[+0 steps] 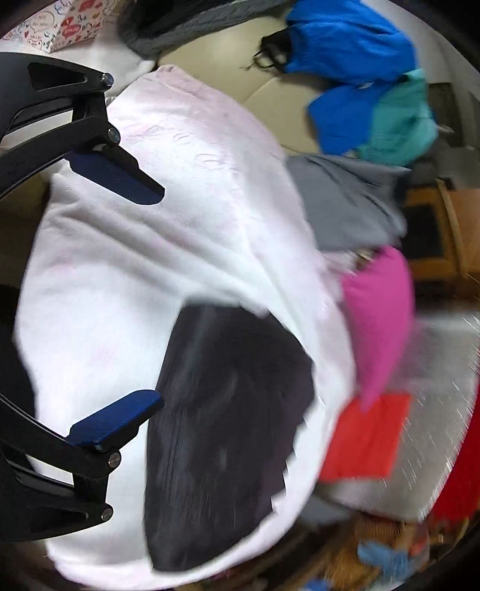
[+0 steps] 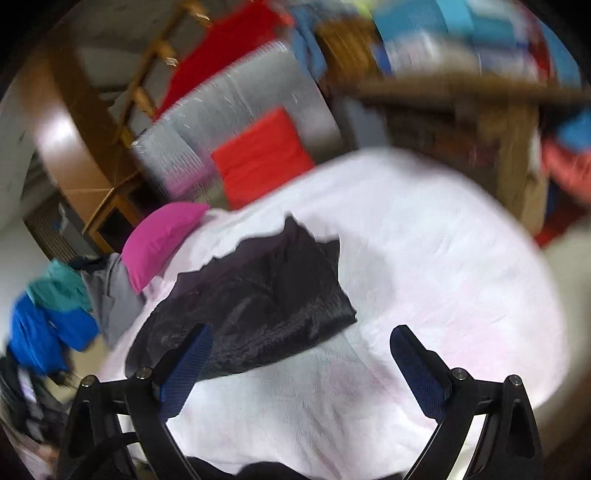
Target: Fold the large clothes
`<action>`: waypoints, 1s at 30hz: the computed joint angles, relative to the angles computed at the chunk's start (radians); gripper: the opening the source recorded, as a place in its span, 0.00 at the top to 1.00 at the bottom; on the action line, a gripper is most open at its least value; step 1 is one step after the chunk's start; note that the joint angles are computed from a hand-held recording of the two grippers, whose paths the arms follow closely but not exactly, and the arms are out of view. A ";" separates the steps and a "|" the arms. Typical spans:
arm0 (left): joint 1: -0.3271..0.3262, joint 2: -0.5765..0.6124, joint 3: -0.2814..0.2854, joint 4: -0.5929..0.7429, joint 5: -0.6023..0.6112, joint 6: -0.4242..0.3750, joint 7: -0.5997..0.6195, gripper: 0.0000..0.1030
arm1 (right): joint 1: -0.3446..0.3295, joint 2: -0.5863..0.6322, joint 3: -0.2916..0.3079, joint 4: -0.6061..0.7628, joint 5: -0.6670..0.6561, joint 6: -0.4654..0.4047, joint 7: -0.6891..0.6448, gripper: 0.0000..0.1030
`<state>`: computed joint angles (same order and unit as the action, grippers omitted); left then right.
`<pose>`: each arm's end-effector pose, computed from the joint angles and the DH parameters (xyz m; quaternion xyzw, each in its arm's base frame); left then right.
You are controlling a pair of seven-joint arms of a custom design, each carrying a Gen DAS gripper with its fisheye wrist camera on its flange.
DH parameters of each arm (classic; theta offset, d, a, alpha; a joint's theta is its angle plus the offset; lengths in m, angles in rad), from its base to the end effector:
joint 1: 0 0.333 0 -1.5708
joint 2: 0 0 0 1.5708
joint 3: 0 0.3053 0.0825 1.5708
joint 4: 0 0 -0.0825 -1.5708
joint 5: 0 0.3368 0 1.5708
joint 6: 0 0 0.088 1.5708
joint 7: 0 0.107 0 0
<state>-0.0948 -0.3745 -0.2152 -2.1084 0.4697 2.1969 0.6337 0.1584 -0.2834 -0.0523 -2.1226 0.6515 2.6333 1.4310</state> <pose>0.4193 -0.1343 0.6183 -0.7946 0.5088 -0.1703 0.2841 0.4765 0.0324 0.6219 -0.5650 0.6936 -0.0824 0.4392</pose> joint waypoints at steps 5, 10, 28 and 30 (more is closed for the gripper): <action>0.031 0.134 0.102 0.053 -0.124 0.093 0.128 0.03 | -0.012 0.277 -0.063 0.242 0.241 -0.161 -0.114 0.05; 0.073 0.257 0.134 0.127 -0.237 0.179 0.214 0.03 | -0.085 0.552 -0.008 0.515 0.212 -0.270 -0.043 0.05; 0.081 0.574 0.090 0.448 -0.369 0.178 0.418 0.63 | -0.151 0.682 0.158 0.685 0.206 -0.260 -0.054 0.70; 0.071 0.562 0.093 0.408 -0.330 0.198 0.391 0.57 | -0.087 0.699 0.101 0.681 0.042 -0.246 0.051 0.66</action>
